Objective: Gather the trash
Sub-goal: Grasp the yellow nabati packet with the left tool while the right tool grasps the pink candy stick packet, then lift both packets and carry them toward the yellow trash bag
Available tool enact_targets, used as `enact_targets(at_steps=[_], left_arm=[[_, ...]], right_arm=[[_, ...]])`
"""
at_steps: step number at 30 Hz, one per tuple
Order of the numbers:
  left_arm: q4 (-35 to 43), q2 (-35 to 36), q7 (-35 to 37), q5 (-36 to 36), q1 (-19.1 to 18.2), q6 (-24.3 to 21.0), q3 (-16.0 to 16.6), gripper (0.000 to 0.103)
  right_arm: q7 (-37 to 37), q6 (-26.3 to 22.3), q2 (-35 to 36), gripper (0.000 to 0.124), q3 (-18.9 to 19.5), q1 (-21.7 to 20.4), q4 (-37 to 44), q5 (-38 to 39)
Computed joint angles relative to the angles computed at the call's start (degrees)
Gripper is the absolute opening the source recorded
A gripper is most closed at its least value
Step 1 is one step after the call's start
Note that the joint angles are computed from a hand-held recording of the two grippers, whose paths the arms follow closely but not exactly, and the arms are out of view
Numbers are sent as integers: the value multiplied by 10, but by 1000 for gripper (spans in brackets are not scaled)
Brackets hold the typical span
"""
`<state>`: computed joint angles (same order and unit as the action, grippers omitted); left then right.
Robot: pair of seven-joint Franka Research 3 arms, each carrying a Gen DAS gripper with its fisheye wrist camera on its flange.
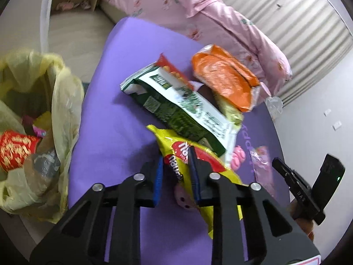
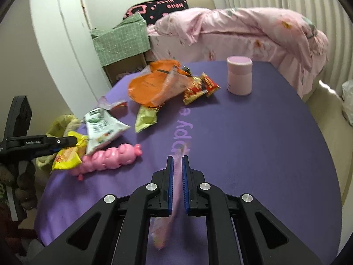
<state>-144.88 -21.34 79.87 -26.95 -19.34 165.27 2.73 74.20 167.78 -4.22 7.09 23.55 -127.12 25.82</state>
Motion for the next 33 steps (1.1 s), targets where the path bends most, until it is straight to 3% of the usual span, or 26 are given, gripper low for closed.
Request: enact_targets(at_steps=[5,8,12,18,20,21,23,25,27,33], left_arm=[[-12,-34,-35,79,38,11,-42,10],[-23,-58,-69,137,60,18,-60,10],[-43,-92,-95,181,59,23,-58,10],[-66,-122,-113,207,37,17,-30,10],[-70,-125,-117,209,32,16,-24,10],[-72,-126,-118,210,29,16,-21,10],[-74,-126,-120,210,24,15,-16,10],[-75,-123,-120,208,19,15,-10,10],[-77,-121,-118,204,15,14,-6,10],[-79,-108,-112,188,2,20,3,10]], right_arm=[[-60,17,-23,9,-4,19,-5,54],[-11,27,-24,9,9,1,-7,-8],[-57,-13,-13,10,-18,17,4,86],[108,-83,22,10,6,-21,19,-115],[115,-69,25,12,7,-17,19,-131],[102,-73,28,16,7,-14,25,-114],[56,-86,37,51,5,-8,37,-45],[-6,-99,42,59,5,-4,47,38],[17,-99,44,59,6,-3,49,7],[145,-114,51,59,10,7,57,-253]])
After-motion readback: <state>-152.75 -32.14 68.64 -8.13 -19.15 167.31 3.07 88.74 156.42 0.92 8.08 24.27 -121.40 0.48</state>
